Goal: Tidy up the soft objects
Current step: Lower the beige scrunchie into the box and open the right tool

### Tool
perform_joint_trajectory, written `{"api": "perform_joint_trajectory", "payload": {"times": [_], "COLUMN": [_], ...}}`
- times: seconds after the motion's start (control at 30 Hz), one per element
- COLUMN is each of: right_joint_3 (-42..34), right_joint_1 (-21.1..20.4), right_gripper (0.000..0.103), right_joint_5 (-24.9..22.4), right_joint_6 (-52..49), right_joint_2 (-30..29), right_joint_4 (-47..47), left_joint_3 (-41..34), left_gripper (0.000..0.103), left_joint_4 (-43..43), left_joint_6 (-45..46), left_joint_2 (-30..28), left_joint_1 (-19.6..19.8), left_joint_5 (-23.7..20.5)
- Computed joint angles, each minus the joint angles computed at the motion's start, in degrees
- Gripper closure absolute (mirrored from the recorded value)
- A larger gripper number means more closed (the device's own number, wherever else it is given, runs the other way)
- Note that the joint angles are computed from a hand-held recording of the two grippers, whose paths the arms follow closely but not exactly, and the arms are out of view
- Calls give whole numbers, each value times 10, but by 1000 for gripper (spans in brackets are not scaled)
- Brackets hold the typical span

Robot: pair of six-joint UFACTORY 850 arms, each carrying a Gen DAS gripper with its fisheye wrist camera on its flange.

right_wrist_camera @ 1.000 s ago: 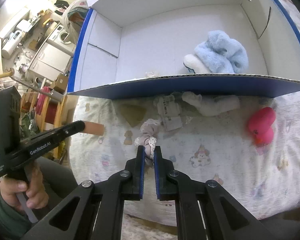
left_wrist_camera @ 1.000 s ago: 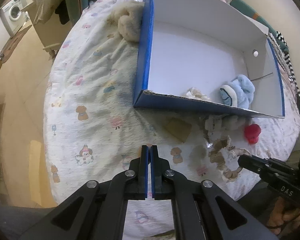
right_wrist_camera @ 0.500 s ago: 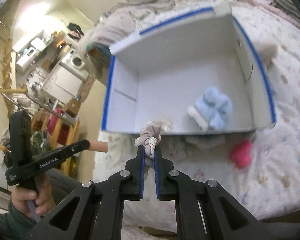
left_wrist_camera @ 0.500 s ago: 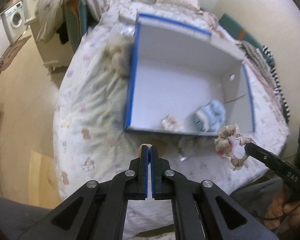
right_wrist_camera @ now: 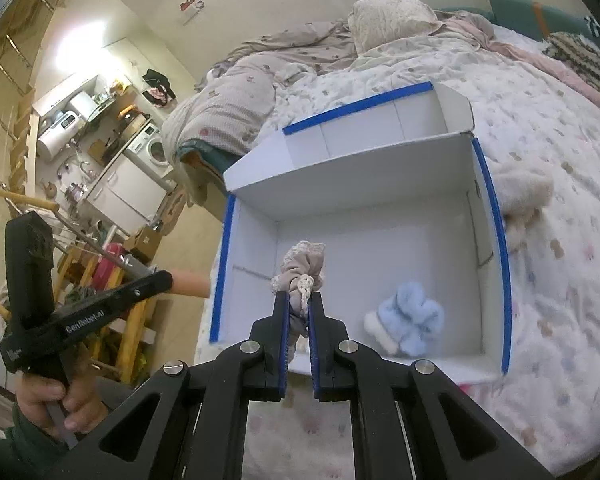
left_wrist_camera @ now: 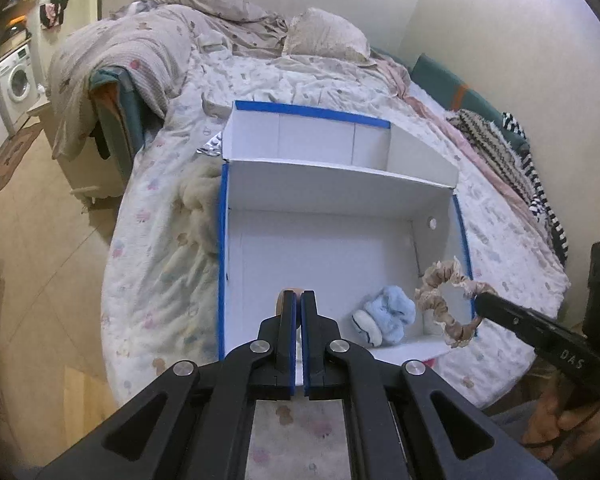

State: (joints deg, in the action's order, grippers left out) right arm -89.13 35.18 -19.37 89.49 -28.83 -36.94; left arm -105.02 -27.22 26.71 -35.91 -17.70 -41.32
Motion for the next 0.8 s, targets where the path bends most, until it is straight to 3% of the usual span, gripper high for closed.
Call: {"api": "perform_joint_trajectory", "payload": {"times": [0.13,0.27,0.4,0.67,0.8], "right_joint_3": [-8,10,20,-9,-35], "right_joint_1": [-16,-35,-46,-50,-51], "right_gripper": [93,93,93,93,93], "right_joint_5": [4,56,77,61,32], "right_joint_6": [-28,-49,-123,-283,-343], "right_joint_2": [-19,-32,-53,-93,-116], "right_joint_4": [31,80,188,354,407], "left_joint_3": [-42,-59,-63,-81,-76], "left_gripper": [101,101,101,101,101], "left_joint_4": [35,57,75,119,132], "left_joint_6": [-31,-45,-56,-80,-85], "left_joint_2": [-41,-69,-92,-128,-134], "left_joint_1": [-11,-20,-25,-35,-37], "left_joint_5": [-9,-9,-4,-2,0]}}
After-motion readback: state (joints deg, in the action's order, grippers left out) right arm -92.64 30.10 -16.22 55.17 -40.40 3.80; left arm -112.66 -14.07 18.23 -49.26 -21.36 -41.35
